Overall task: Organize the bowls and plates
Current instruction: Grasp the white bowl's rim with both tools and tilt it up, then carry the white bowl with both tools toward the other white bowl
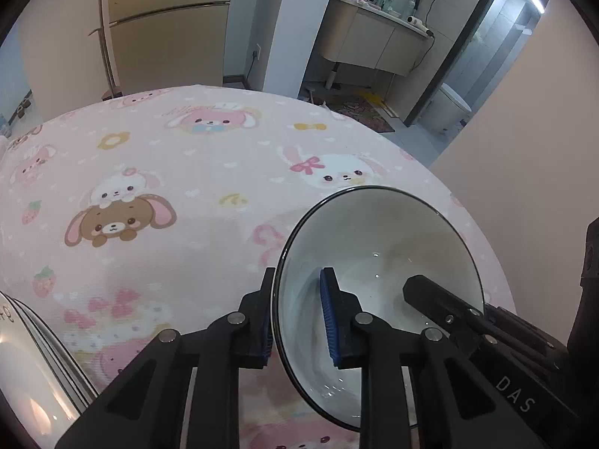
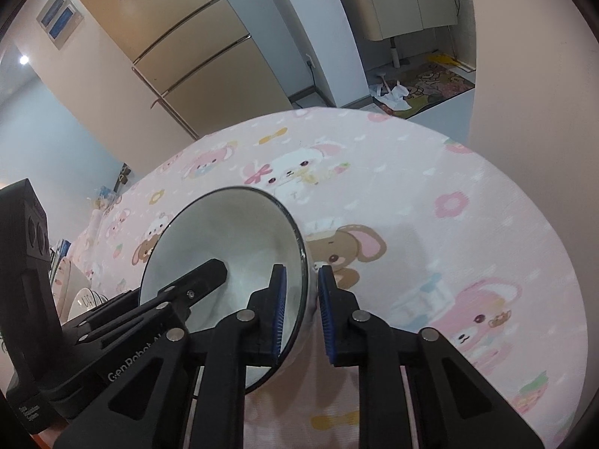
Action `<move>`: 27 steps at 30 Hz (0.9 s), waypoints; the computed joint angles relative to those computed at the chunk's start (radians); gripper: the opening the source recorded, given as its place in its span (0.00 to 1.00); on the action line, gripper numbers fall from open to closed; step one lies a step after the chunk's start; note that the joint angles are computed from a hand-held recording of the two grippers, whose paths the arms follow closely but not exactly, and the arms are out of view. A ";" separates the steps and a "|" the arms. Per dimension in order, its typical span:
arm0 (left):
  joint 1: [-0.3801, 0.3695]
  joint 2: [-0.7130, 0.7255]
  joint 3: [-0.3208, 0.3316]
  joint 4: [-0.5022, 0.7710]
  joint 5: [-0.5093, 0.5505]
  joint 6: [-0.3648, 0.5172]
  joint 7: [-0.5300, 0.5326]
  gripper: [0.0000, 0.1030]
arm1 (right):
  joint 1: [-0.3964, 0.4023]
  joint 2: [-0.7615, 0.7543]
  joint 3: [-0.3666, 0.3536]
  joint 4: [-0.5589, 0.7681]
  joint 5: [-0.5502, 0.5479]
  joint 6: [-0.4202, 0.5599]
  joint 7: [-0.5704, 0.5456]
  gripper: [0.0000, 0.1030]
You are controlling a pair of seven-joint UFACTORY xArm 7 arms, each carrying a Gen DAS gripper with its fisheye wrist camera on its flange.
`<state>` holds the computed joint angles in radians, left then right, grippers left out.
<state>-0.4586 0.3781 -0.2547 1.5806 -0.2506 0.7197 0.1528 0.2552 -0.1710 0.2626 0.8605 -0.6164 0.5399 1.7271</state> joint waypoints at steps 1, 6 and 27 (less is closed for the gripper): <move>0.001 -0.002 -0.002 -0.004 -0.006 -0.004 -0.001 0.23 | 0.001 0.004 -0.003 -0.001 0.008 -0.010 -0.005 0.16; 0.008 -0.003 -0.006 -0.004 -0.028 0.007 -0.002 0.21 | -0.003 -0.002 -0.003 -0.014 0.003 -0.026 0.014 0.15; 0.050 -0.175 -0.007 -0.089 -0.170 0.014 0.134 0.16 | -0.028 -0.091 0.109 0.060 -0.174 0.163 0.157 0.10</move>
